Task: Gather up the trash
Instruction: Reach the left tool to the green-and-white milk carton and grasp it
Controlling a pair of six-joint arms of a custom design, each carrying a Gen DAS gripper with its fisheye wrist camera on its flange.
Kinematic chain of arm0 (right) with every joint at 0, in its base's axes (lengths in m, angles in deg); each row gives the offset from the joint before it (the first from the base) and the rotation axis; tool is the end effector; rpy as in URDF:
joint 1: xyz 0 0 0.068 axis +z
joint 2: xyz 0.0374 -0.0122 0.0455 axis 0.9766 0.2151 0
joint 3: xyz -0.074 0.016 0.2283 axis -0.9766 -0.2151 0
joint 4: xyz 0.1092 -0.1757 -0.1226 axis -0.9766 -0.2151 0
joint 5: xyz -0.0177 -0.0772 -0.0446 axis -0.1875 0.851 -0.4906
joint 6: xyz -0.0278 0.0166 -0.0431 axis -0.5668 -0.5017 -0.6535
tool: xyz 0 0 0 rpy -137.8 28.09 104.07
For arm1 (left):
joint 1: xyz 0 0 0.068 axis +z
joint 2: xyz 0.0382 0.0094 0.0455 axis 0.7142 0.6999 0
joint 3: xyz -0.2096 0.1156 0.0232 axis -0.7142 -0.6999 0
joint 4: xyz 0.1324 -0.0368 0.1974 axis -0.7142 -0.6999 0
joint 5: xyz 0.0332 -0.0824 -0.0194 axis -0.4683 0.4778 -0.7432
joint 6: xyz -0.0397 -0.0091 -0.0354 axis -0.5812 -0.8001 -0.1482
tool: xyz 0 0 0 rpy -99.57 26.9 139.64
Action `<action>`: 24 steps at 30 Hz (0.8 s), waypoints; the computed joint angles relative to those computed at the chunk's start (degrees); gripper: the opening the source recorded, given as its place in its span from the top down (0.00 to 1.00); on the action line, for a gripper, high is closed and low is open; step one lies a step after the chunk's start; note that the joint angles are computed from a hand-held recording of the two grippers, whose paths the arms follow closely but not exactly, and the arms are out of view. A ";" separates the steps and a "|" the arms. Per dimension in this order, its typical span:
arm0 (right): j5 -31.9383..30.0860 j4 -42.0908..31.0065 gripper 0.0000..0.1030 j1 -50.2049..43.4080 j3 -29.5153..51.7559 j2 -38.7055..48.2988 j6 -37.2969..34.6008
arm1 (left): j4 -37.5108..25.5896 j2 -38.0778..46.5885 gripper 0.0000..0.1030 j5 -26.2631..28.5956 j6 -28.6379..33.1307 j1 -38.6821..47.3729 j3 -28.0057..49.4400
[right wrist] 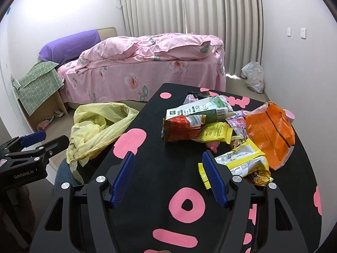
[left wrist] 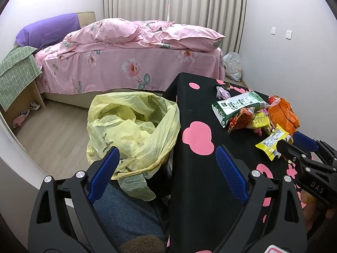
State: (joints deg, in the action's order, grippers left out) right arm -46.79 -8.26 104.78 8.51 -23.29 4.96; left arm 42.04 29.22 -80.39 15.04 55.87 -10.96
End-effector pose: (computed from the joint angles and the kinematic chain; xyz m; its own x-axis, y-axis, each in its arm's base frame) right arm 0.1927 0.1028 0.2434 -0.5630 -0.2303 -0.7937 -0.4927 0.8646 0.0985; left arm 0.1307 0.0256 0.2491 -0.6055 -0.2241 -0.7637 -0.2902 0.9556 -0.0503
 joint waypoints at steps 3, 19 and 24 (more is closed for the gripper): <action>-0.38 0.27 0.39 -2.11 0.16 0.64 -0.28 | 2.55 1.66 0.14 0.23 0.14 -0.26 -0.86; -7.20 6.01 0.39 -23.42 12.02 23.01 -15.74 | 27.46 42.96 0.10 19.04 5.87 -5.14 15.28; -16.99 2.08 0.39 -31.29 18.01 30.66 -17.88 | 17.08 64.43 0.09 25.13 17.62 -9.40 40.25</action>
